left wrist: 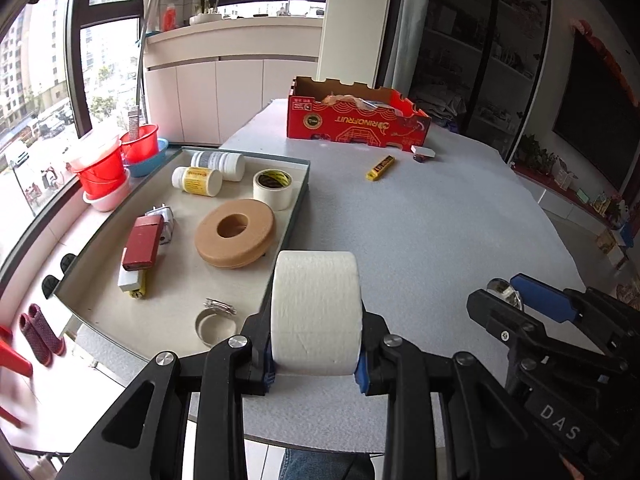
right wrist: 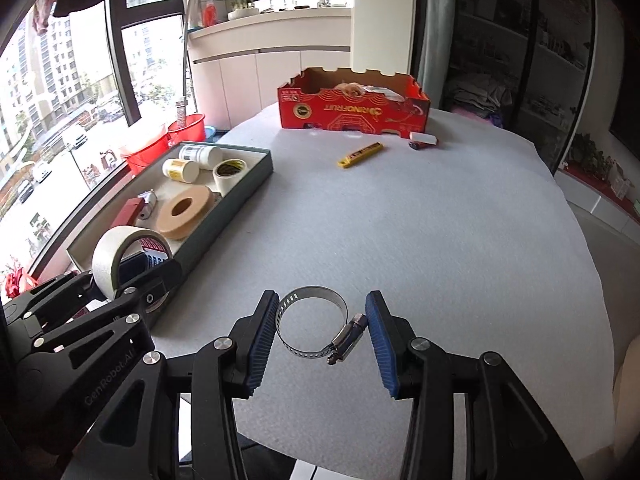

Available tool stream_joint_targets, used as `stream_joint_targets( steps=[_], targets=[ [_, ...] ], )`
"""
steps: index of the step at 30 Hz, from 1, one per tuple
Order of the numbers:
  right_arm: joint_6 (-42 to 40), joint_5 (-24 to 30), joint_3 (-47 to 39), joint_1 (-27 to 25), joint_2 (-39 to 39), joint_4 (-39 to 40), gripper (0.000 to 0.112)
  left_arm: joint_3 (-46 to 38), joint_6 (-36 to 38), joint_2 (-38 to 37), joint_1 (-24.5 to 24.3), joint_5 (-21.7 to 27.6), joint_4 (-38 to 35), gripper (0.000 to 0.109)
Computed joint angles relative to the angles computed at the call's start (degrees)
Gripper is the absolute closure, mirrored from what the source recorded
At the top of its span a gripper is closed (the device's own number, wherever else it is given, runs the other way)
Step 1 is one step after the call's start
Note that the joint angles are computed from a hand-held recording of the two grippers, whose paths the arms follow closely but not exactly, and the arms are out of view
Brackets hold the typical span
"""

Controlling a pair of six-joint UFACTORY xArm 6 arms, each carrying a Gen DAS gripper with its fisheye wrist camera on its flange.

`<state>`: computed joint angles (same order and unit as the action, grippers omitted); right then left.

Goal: Organize rigid objects
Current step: 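Carry the tape roll and hose clamp over the tray with both tools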

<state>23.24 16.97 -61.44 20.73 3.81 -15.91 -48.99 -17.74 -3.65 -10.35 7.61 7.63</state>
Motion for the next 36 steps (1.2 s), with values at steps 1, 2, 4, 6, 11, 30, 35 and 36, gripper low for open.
stream_joint_targets(
  steps=[1,2,4,6,11,30,35,36],
  targets=[
    [-2.9,0.3,-1.8,0.7,1.1,3.1,0.066,-0.4,-0.7,-0.1,1.1,0.1,0.8,0.077],
    [-5.0,0.5,-3.6,1.4,2.2,5.2,0.066,-0.8,-1.3,-0.2,2.3,0.2,1.4,0.077],
    [-9.4,1.4,-7.6,2.7,4.6,9.9,0.066,-1.8,-3.4,-0.4,4.6,0.7,3.4,0.077],
    [-14.0,2.8,-12.0,3.8,7.2,15.1,0.066,-3.4,-8.5,0.0,7.2,1.3,8.8,0.077],
    [-18.4,6.3,-23.8,5.9,14.5,18.9,0.066,-8.2,-16.5,2.9,12.3,3.8,17.0,0.077],
    [-22.2,19.5,-47.8,6.8,32.4,25.4,0.066,-16.1,-18.5,12.8,15.1,8.9,18.9,0.077],
    [-22.3,20.9,-49.9,6.8,33.9,26.0,0.066,-16.9,-16.6,13.6,14.6,9.0,17.6,0.077],
    [-22.4,21.1,-50.2,6.8,34.2,26.1,0.066,-17.0,-16.4,13.8,14.5,9.1,17.5,0.077]
  ],
)
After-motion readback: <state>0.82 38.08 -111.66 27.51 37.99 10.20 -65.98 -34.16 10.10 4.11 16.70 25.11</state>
